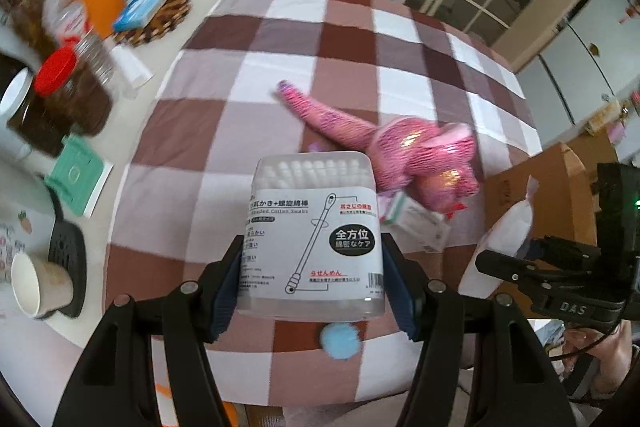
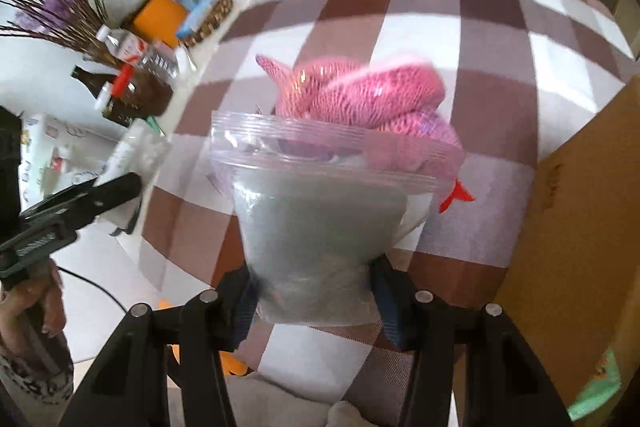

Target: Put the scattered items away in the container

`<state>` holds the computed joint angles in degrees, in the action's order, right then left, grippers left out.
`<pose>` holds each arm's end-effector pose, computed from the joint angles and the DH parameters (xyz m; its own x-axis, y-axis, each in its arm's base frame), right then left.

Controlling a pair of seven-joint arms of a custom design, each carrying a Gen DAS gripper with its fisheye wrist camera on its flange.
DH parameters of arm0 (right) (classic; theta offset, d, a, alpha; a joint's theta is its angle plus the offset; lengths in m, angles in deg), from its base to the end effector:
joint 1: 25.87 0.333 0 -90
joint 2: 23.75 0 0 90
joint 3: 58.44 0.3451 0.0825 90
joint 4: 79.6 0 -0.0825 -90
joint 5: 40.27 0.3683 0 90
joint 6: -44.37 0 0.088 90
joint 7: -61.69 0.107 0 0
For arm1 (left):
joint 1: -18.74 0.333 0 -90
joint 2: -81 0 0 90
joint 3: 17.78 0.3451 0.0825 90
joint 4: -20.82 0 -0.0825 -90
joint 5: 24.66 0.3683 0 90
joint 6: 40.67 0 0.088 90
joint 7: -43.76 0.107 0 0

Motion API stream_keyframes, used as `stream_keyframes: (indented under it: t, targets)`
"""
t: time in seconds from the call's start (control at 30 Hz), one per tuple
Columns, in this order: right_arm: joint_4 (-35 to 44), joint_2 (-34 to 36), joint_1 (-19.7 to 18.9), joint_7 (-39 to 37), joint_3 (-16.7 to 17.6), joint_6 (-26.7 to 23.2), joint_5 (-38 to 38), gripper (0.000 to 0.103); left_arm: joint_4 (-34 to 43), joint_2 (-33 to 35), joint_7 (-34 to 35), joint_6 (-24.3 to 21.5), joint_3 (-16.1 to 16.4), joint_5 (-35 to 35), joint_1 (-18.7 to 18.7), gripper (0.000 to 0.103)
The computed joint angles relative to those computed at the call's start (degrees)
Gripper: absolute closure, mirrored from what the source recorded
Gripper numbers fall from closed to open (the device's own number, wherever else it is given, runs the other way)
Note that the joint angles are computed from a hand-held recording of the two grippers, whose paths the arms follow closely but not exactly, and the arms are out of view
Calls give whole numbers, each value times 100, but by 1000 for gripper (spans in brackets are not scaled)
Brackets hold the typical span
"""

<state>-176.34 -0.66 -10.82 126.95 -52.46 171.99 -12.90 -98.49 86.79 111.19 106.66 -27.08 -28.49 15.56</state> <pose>0.6283 0.2471 0.4172 0.5005 -0.7839 -0.3674 -0.8653 -0.4387 -0.2426 0.5743 -0.1234 0.4587 0.1879 -0.9594 0.2102 -0.9137 -0.2493 -0.3209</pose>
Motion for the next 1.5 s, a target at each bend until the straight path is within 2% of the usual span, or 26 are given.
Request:
stream_keyframes:
  t: [0.67, 1.17, 1.5]
  targets:
    - [-288, -700, -588, 59, -266, 367, 556, 51, 1838, 935, 1035, -454, -457, -20, -381, 39]
    - [-1136, -1565, -1058, 146, -596, 710, 913, 51, 4143, 2262, 2004, -1200, -873, -39, -977, 39]
    - [-1494, -1789, -1227, 340, -770, 679, 702, 51, 5753, 3283, 2273, -1889, -943, -41, -1532, 39]
